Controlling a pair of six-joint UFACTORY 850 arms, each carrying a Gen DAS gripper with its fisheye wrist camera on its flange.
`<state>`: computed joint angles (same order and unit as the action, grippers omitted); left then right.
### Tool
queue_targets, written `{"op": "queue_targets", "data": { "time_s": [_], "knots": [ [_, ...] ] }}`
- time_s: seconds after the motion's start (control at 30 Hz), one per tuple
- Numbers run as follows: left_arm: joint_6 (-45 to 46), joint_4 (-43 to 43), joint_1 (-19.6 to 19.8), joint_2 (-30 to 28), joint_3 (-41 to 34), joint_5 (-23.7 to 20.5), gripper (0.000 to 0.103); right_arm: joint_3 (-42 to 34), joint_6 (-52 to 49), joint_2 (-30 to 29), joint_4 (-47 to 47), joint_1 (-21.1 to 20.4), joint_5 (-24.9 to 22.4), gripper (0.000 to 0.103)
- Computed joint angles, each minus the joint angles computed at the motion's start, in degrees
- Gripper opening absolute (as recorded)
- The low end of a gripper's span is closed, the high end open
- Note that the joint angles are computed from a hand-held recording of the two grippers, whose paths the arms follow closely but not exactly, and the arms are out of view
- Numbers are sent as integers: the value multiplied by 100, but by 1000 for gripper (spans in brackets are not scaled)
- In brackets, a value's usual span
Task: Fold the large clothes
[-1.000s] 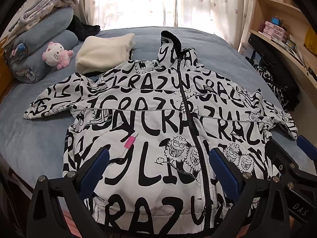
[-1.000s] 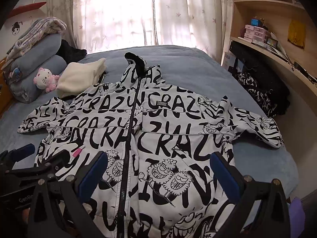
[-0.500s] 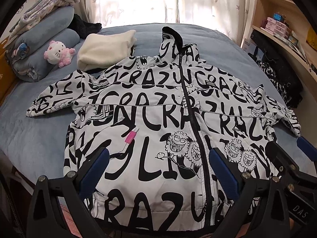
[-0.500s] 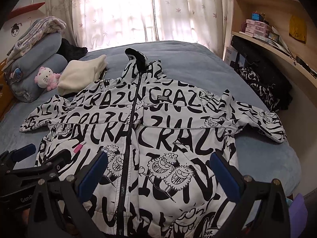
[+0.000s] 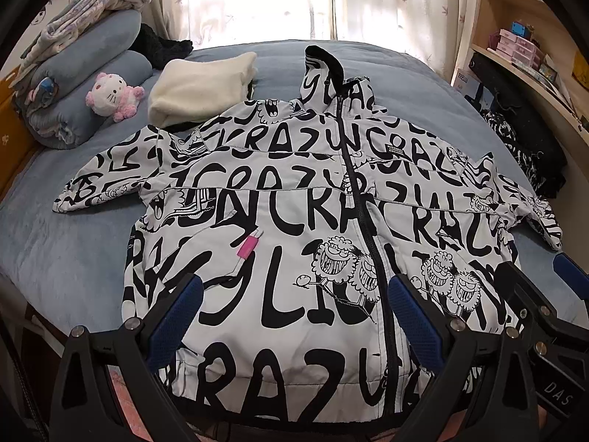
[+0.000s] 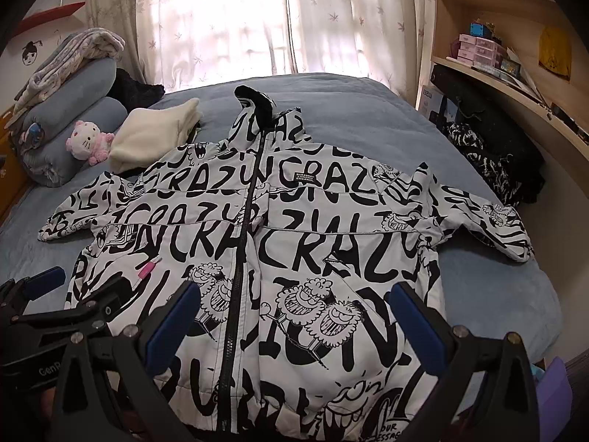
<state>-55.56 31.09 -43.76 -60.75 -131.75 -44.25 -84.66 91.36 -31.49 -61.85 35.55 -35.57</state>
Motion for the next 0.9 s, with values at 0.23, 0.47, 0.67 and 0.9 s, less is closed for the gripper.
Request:
{"op": "queue_targets", "data": {
  "time_s": [0.23, 0.47, 0.67, 0.9],
  "knots": [
    [-68, 50, 3, 103, 197, 77, 99, 6, 15, -2, -2, 11, -15, 103],
    [-64, 52, 4, 98, 187, 75, 99, 5, 26, -9, -5, 9, -6, 103],
    [-54, 30, 5, 89, 168, 57, 99, 4, 12, -14, 21, 0, 9, 103],
    [-142, 79, 10, 234, 449, 178, 99, 2, 17, -18, 27, -3, 11, 103]
  ]
}}
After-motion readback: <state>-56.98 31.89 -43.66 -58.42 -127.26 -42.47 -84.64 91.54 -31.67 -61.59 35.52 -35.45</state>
